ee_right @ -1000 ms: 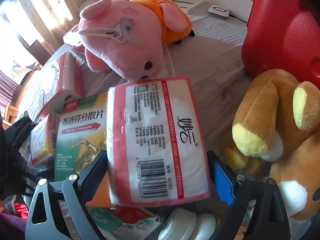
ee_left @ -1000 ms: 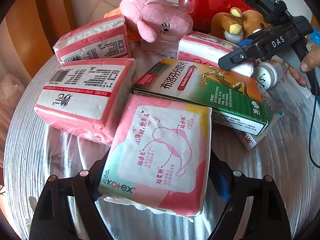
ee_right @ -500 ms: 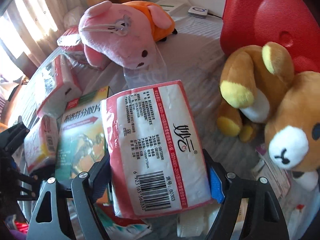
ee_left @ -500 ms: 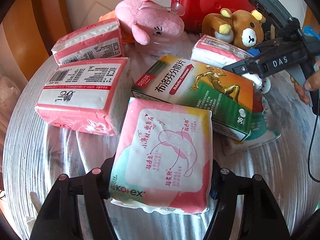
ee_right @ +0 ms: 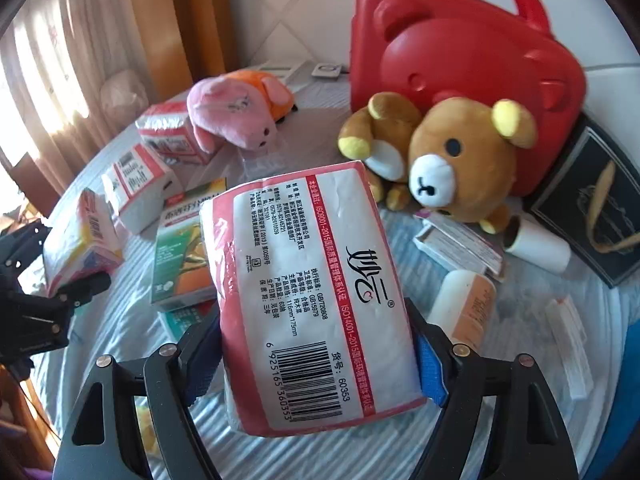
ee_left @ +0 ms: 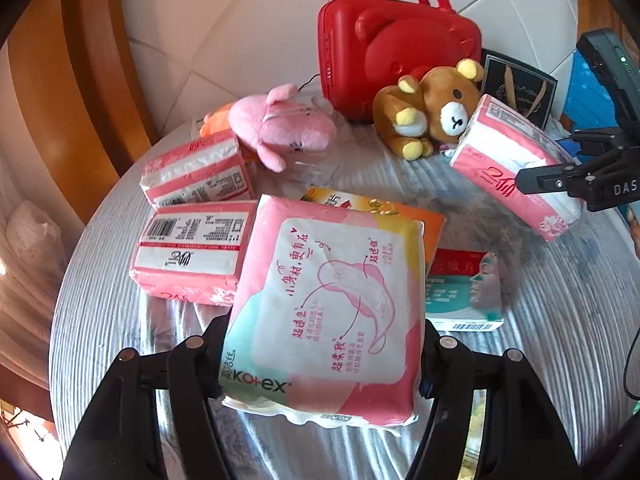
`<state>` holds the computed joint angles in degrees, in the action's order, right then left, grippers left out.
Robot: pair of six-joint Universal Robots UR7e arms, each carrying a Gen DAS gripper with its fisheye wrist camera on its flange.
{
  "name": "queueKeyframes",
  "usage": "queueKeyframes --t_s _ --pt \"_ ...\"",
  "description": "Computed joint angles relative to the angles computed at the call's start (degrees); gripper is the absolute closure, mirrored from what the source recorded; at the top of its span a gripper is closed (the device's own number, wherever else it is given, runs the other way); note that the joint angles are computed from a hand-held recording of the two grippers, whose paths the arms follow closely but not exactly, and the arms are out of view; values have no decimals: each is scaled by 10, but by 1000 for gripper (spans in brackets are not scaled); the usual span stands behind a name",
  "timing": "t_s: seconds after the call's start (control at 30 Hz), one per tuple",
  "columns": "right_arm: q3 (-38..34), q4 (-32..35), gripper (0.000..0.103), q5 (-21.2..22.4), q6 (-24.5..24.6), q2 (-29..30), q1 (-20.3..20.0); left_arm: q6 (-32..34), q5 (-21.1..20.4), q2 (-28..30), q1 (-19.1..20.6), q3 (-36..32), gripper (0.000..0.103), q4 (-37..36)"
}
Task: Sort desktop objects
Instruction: 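Lift both pad packs and carry them toward the blue crate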
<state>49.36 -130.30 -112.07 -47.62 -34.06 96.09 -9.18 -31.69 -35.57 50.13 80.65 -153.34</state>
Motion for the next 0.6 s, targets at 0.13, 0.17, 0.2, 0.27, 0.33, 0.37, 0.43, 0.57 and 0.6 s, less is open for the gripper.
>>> queueKeyframes --t_s 0.13,0.17,0.2,0.27,0.33,0.37,0.43,0.57,0.6 --pt "127 -105 23 11 21 -103 5 54 -11 -9 -27 10 38 -23" --pt "155 -134 23 13 29 -127 5 73 -21 -8 -33 9 38 -31" --pt "172 -157 23 18 32 -148 -2 90 -31 -4 -38 -2 38 -32" --pt "209 -203 22 16 55 -191 0 130 -51 10 -50 -29 38 -36" --pt "250 -254 22 7 72 -235 2 175 -81 30 -60 -62 38 -45" --pt "268 -278 22 0 74 -258 3 195 -98 41 -65 -81 38 -45" --pt "298 -328 22 -21 71 -295 6 241 -133 67 -75 -121 38 -48" --pt "341 -426 22 -48 70 -356 7 299 -193 127 -100 -217 38 -26" --pt "349 -454 22 -57 64 -369 6 305 -210 141 -106 -241 38 -16"
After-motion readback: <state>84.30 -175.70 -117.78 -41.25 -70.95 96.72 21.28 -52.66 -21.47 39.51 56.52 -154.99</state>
